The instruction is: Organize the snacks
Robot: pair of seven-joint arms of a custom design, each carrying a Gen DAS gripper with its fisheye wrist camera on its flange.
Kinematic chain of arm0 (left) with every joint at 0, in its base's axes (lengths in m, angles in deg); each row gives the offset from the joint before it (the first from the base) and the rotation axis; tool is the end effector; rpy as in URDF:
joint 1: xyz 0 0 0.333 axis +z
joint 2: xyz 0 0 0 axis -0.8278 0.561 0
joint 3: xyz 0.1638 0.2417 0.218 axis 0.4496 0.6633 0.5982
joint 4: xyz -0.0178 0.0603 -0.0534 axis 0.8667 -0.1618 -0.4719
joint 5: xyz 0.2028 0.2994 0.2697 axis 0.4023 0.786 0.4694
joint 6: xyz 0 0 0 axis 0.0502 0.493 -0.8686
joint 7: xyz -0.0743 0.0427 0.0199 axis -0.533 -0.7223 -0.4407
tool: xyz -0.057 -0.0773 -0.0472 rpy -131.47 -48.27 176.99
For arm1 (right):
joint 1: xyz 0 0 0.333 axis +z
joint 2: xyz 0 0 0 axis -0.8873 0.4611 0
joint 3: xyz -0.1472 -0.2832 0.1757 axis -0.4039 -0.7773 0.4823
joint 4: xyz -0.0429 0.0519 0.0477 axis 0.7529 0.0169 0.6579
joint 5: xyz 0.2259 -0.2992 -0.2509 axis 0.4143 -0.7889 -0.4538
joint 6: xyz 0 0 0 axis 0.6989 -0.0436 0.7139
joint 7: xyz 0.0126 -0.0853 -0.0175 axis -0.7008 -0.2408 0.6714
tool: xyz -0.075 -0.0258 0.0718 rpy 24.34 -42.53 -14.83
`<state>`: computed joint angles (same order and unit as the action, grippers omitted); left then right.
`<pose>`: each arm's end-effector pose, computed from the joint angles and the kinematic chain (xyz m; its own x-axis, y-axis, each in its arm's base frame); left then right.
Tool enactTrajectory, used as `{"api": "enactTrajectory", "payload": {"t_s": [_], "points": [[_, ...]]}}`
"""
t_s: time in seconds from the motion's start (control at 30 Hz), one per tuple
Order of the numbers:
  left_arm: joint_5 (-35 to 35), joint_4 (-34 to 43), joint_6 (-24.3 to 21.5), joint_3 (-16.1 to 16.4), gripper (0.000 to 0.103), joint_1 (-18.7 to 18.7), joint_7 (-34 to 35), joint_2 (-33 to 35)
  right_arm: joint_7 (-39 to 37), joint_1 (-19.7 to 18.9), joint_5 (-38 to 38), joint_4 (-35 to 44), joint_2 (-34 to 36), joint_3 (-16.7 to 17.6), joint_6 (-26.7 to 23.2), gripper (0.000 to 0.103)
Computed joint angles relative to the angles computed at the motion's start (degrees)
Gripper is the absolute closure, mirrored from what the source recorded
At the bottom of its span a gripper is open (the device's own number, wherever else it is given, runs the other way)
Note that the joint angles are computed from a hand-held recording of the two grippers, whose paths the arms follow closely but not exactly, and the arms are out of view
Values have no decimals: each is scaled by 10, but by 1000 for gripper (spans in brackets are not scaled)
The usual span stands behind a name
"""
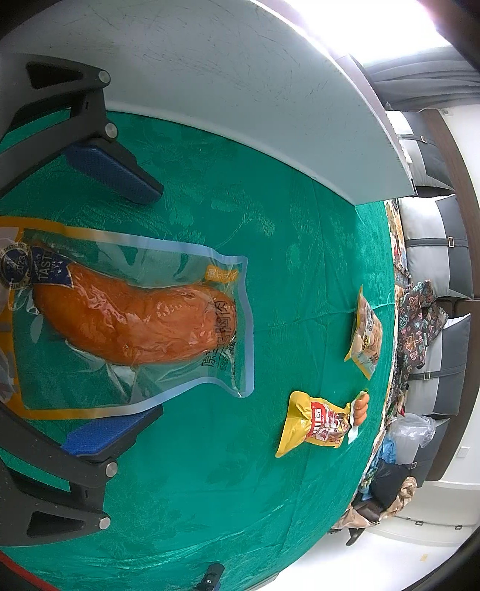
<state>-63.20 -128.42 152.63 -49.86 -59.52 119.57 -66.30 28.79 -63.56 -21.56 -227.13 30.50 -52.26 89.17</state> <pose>0.5127 -0.1698 0.4723 -0.1748 -0.9846 -0.0015 -0.8045 0.1437 -0.5762 0.4441 -0.0276 0.5044 -0.2173 -0.9761 0.0018 -0.7831 0.1732 -0.5972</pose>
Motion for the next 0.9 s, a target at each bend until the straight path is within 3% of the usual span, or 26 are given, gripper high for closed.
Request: {"api": "enactTrajectory", "payload": {"t_s": [0.13,0.3,0.4,0.67,0.73,0.83,0.9], "points": [[-2,-1,-1,1,0,-1,2,-2,9,17,30,82,52,7,-106,13],[-1,-1,-1,0,0,0,1,-1,-1,102,174,183,133,-8,-83,13],[-2,-1,-1,1,0,-1,2,-2,-23,136,250,289,225,3,-131,13],[-1,-1,0,0,0,0,1,-2,27,133,180,422,347,57,-246,11],[-1,-1,0,0,0,0,1,-2,17,137,146,411,341,61,-232,11],[-1,-1,-1,0,0,0,1,-2,-14,144,86,384,324,65,-206,29],[-1,-1,0,0,0,0,0,-2,-29,140,87,350,299,61,-169,56]]}}
